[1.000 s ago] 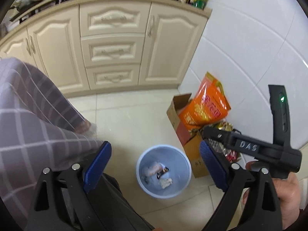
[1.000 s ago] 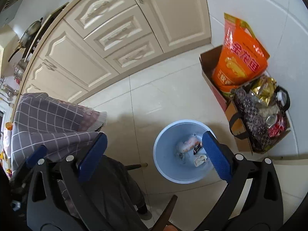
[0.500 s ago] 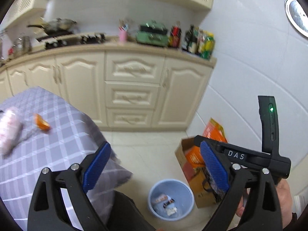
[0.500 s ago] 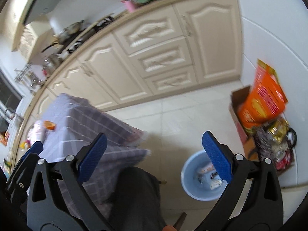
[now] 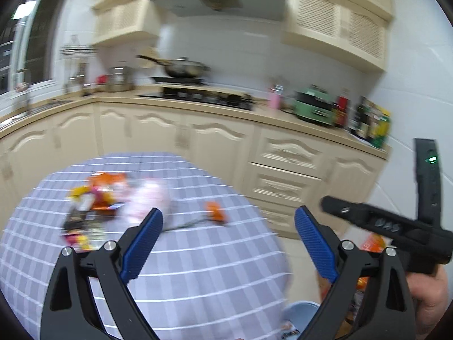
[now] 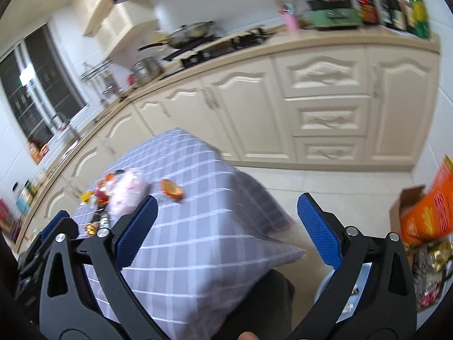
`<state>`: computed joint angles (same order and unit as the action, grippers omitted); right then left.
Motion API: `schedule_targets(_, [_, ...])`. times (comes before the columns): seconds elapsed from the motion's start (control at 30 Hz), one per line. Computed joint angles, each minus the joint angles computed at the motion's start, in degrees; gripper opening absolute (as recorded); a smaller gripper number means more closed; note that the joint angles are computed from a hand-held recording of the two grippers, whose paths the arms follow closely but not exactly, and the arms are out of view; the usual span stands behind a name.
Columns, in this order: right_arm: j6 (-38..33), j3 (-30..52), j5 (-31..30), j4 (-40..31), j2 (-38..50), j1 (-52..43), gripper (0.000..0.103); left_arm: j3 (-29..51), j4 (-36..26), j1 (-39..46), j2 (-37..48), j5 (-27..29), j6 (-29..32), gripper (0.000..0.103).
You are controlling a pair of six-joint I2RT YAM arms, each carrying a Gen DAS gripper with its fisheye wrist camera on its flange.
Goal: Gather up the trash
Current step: 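Return both tools from the bin to the table, then grasp the pink snack wrapper with the left tool while the right tool grasps the orange flower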
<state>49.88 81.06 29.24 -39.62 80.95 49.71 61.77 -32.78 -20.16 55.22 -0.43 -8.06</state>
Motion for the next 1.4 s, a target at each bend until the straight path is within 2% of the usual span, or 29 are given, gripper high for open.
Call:
schedule_targets(0.27, [-6.0, 20.3, -0.9, -3.6, 16.5, 2.9, 0.097, -0.8, -1.4, 23.3, -0.6, 9.7, 4.3, 0.092])
schedule_targets(0.47, [-7.8, 29.3, -2.6, -6.8, 25.3, 3.9, 0.097, -2.3, -1.5, 32.3, 1.4, 12.3, 6.9, 0.093])
schedule_targets(0.53, [-7.3, 31.1, -3.4, -7.8, 27.8, 3.9, 0.097, -2.5, -1.4, 34.0, 3.5, 12.5, 7.3, 0.093])
schedule_targets(0.7, [-4.3, 28.9, -4.2, -8.0, 29.0, 2.4, 0.097, -3.9, 0.1, 34.4, 7.2, 11.5, 7.9, 0.093])
schedule_targets(0.83, [-3.5, 27.7, -5.3, -6.6, 30.0, 0.7, 0.097, -2.7, 0.4, 32.7, 11.7, 8.2, 6.5, 0.093])
schedule_targets(0.93, [-4.1, 29.2, -6.7, -6.3, 31.7, -0.9, 0.096, -1.2, 0.3, 32.6, 15.1, 8.4, 5.9, 0.093])
schedule_targets(1.03, [-5.1, 34.0, -8.0, -7.6, 35.7, -2.5, 0.086, 0.6, -0.3, 32.6, 17.8, 8.1, 6.3, 0.093])
schedule_targets(1.1, [-5.3, 37.6, -9.3, -9.5, 38.6, -3.4, 0.075, 1.8, -1.3, 32.6, 19.6, 8.3, 6.6, 0.093])
schedule_targets(1.13, [-5.3, 39.1, -10.2, -10.2, 39.9, -3.9, 0.065, 2.3, -1.8, 32.7, 20.3, 8.5, 6.7, 0.092])
schedule_targets(1.17, [-5.4, 40.1, -10.8, -10.6, 40.8, -4.2, 0.055, 2.7, -2.5, 33.1, 21.2, 9.4, 7.1, 0.083])
schedule_targets(1.2, [-5.6, 40.9, -11.3, -11.1, 41.6, -4.3, 0.05, 3.4, -3.3, 33.6, 22.2, 10.6, 7.4, 0.071])
schedule_targets(1.23, [-5.7, 40.8, -11.8, -10.9, 41.9, -4.5, 0.04, 4.1, -3.7, 33.5, 23.1, 11.1, 7.2, 0.065])
schedule_targets(1.3, [-6.1, 38.3, -11.8, -9.0, 40.8, -4.3, 0.033, 4.7, -4.4, 34.5, 24.3, 12.9, 7.5, 0.043])
schedule_targets(1.33, [-6.5, 36.8, -12.0, -7.9, 39.8, -4.4, 0.028, 4.5, -4.4, 35.0, 24.1, 13.9, 8.2, 0.038])
schedule_targets(1.4, [-7.0, 33.2, -12.3, -5.7, 37.7, -4.4, 0.028, 4.0, -4.3, 35.4, 23.6, 14.7, 8.7, 0.037])
